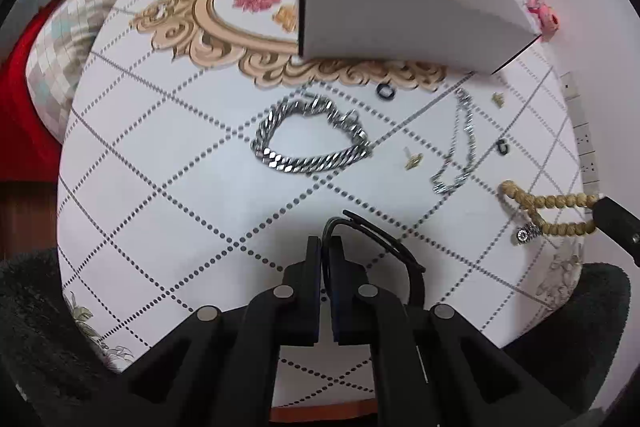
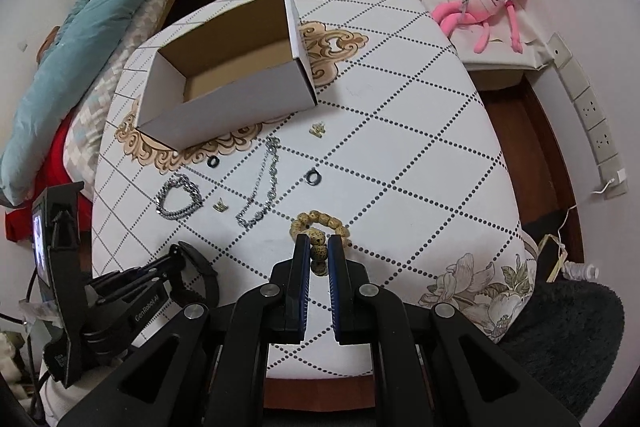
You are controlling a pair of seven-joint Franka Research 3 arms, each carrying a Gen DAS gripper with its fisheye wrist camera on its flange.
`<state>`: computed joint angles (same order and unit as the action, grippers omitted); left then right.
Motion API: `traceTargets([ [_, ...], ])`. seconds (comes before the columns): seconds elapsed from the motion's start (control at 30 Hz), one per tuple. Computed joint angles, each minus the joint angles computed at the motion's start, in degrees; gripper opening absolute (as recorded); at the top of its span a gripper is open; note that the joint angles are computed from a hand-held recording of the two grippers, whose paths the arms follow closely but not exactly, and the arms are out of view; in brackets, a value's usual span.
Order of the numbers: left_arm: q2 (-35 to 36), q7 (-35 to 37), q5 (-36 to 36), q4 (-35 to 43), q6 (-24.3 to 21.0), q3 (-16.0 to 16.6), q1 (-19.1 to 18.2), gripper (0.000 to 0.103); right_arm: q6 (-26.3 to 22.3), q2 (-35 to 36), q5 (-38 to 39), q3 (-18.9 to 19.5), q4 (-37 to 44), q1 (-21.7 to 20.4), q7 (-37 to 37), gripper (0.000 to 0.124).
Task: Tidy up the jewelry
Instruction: 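Carry both held items into the white box and open both grippers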
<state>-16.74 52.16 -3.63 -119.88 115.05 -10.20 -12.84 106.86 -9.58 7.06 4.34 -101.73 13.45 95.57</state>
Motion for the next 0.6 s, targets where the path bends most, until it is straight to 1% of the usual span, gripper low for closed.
traceTargets([
  [0.17, -0.9, 0.9, 0.6, 3.4, 0.1, 0.5, 0.5, 0.001, -0.3, 1.1, 1.8, -0.2, 3.3, 0.3, -1.1, 0.009],
  [0.3, -0.5, 1.6, 1.0, 7.3, 0.9, 1.0, 1.1, 0.001, -1.1, 3.4, 4.5, -0.5, 8.2, 0.6, -2.4, 0.009],
  [0.43, 1.5, 3.6, 1.3, 11.6, 2.5, 1.7, 2.1, 0.001, -2.3, 7.6, 8.2, -0.8, 16.2, 1.0, -3.9, 0.009],
  [0.5, 3.5, 4.6, 1.8, 14.3, 2.9, 1.9, 2.7, 0.001, -2.7, 10.3, 8.8, -0.7, 20.4, 1.2, -4.4, 0.009],
  [0.6, 7.5, 6.0, 2.7, 18.8, 2.7, 1.9, 3.8, 0.001, -4.0, 15.9, 8.5, -0.5, 28.9, 1.8, -4.9, 0.009],
])
